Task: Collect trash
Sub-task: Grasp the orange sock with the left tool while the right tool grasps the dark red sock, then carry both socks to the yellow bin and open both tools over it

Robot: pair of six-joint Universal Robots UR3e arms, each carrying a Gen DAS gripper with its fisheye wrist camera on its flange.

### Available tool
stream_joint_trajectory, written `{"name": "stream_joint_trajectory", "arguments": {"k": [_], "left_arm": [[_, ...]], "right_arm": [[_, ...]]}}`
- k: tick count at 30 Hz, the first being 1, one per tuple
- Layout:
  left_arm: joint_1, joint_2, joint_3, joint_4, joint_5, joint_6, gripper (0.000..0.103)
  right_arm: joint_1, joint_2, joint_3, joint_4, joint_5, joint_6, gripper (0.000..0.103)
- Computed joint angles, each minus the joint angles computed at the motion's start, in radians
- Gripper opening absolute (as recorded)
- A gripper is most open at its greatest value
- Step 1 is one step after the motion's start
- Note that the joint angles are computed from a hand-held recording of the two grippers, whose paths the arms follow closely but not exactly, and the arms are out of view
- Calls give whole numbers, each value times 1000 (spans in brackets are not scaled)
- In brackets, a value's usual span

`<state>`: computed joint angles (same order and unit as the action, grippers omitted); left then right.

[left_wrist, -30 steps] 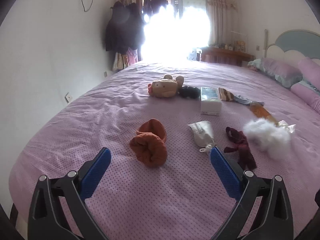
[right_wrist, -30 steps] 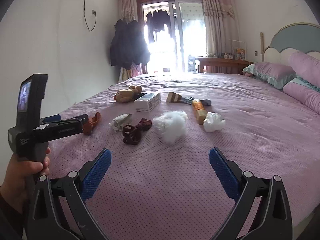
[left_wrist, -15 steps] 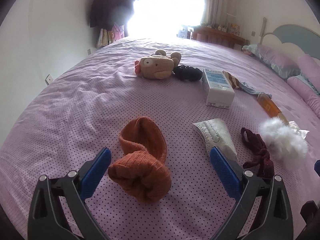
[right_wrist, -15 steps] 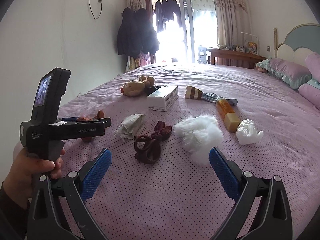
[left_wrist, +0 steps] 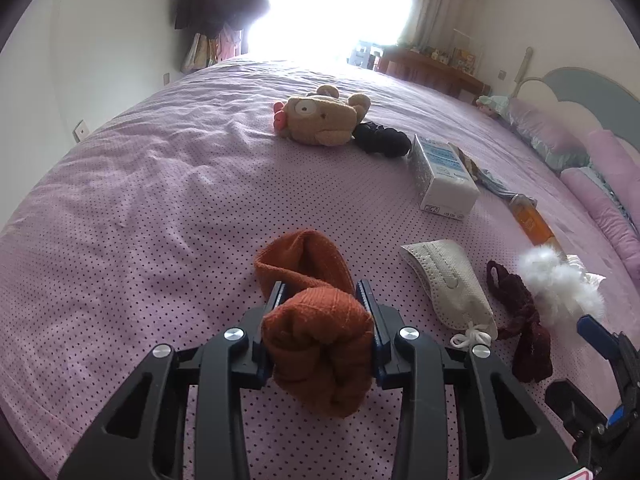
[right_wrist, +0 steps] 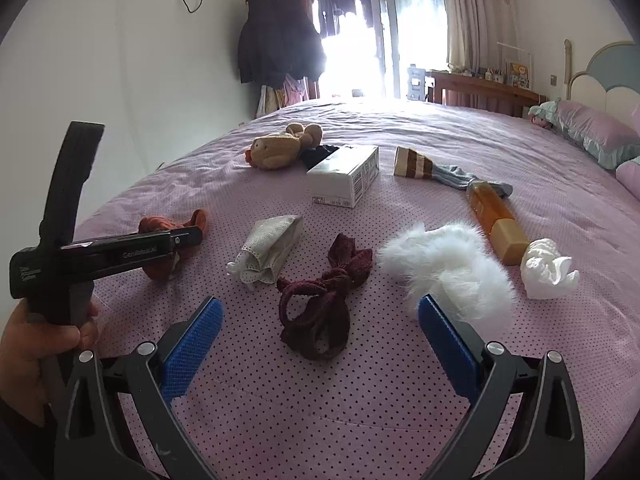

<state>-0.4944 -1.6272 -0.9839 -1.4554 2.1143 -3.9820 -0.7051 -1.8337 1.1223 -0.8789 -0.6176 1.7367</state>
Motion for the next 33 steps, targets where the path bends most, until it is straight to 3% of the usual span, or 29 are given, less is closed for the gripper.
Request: {"name": "stream_joint_trajectory", "arguments": {"k": [1,4,7,9,11,12,14,23,28,33], "left_arm": [[-5,11,-10,5,2,-5,36],[-20,41,-38,28,4,-4,36],[-32,63,-58,42,0,-7,36],[-39,71,-70,53,-2,-9,37],[-52,69,-68,52,1,-16,36],[-59,72,-73,59,1,-19,37],[-71,74,-79,69,-4,-23,36],[-225,6,29,14,82,-71,36],[-350,-95,184,-55,136,-102,36],[-443,-264,432,-123,129,-70,37]], "right_arm": [[19,9,5,-27,-12,32,93],[91,57,-8,-107,-66,124,74],[178,125,-39,-191,-127,228,71],[232,165,-49,-267,-173,314,61],[249,189,-64,-286,-180,337,35],[246,196,-78,-268,-179,329,35],[216,206,-115,-174,-150,261,26],[34,139,-203,222,-103,-86,26],[-155,142,-364,577,-107,-363,26],[-401,248,-637,978,-177,-654,26]]}}
